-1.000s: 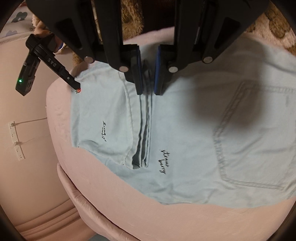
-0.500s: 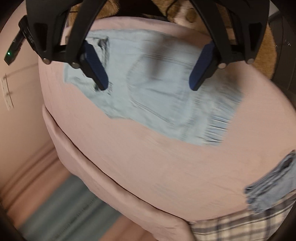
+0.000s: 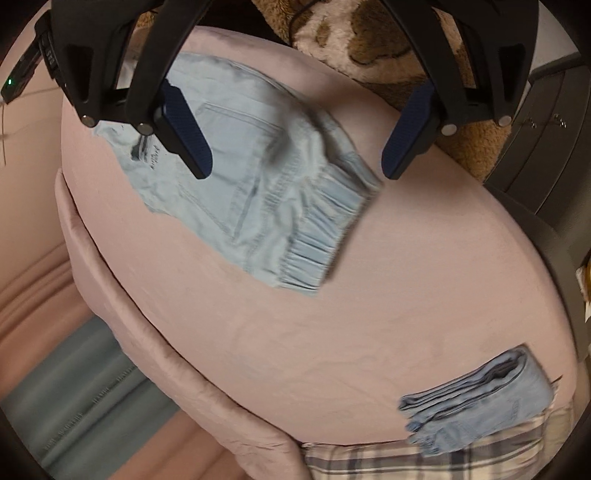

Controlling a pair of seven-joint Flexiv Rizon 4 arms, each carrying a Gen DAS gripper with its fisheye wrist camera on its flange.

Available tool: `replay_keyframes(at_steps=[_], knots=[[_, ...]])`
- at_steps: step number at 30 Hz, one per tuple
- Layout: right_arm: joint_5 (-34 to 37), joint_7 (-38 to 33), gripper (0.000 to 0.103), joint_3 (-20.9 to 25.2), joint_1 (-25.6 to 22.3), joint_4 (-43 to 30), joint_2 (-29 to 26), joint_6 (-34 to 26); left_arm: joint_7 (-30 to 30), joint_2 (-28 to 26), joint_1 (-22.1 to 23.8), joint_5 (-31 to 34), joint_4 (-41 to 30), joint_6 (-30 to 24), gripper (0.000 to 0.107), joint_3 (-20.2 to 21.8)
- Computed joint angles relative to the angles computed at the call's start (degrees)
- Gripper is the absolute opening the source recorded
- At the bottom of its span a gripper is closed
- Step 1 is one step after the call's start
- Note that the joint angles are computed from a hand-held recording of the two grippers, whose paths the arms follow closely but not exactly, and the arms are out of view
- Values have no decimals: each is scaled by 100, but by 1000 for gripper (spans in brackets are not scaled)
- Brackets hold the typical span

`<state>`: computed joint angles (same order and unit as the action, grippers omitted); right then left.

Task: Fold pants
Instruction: 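Open both grippers and release the folded jeans, then grasp the elastic waistband with the left gripper and fold it over the legs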

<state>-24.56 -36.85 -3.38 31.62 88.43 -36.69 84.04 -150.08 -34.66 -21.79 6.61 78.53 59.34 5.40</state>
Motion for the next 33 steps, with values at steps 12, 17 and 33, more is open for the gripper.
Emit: replay_keyframes(at_steps=[12,17,33], knots=[[118,-178,87,254,-122,-104,-37,-224,-154,-58,215,-274,281,15,86,-110],[148,-244,87,305,-133,-119,-46,-255,-77,-105,253,-494,364,113,75,-173],[506,-620,87,667,-267,-384,-212,-343,427,-231,145,-1132,500,928,33,-155]])
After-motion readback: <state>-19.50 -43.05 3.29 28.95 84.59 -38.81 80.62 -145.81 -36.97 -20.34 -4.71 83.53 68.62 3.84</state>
